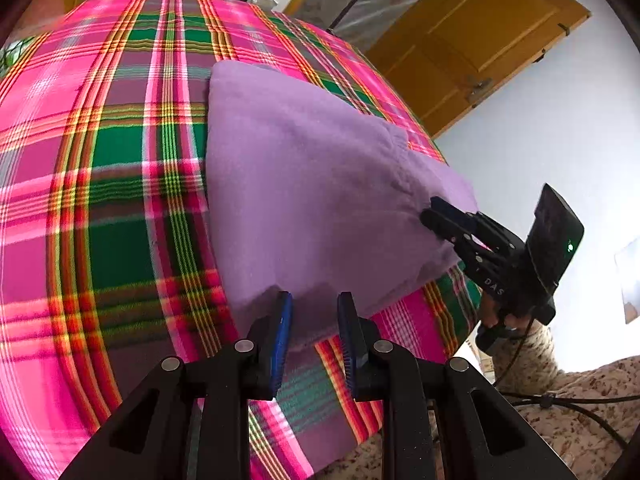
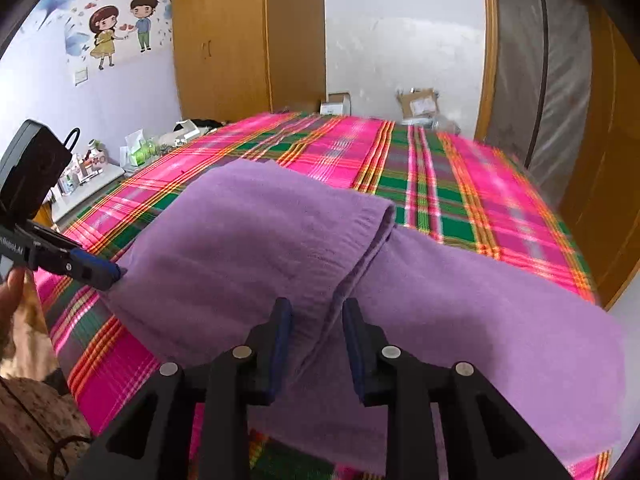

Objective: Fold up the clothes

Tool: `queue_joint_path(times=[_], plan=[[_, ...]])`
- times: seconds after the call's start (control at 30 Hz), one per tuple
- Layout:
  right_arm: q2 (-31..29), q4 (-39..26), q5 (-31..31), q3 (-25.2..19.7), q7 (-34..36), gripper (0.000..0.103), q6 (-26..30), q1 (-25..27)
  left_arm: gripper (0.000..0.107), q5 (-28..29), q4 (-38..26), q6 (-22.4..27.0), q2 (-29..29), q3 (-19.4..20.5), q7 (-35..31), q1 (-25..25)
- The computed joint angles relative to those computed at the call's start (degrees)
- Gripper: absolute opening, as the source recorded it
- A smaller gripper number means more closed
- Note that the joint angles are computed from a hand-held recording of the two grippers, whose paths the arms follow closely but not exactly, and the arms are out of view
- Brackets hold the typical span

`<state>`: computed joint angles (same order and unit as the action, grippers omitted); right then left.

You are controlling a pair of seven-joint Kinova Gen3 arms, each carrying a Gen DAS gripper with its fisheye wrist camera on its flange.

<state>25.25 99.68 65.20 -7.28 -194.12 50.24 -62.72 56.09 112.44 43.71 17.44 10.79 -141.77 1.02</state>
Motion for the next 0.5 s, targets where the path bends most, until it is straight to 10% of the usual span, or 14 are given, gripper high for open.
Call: queue_joint_path(times=[0.5], plan=[[5.8,-6.5,1.0,1.1,6.5,0.027,3.5,-4.6,0.022,2.8,2.2,0.7,-1.2,-0.8,-2.8,-0.4]])
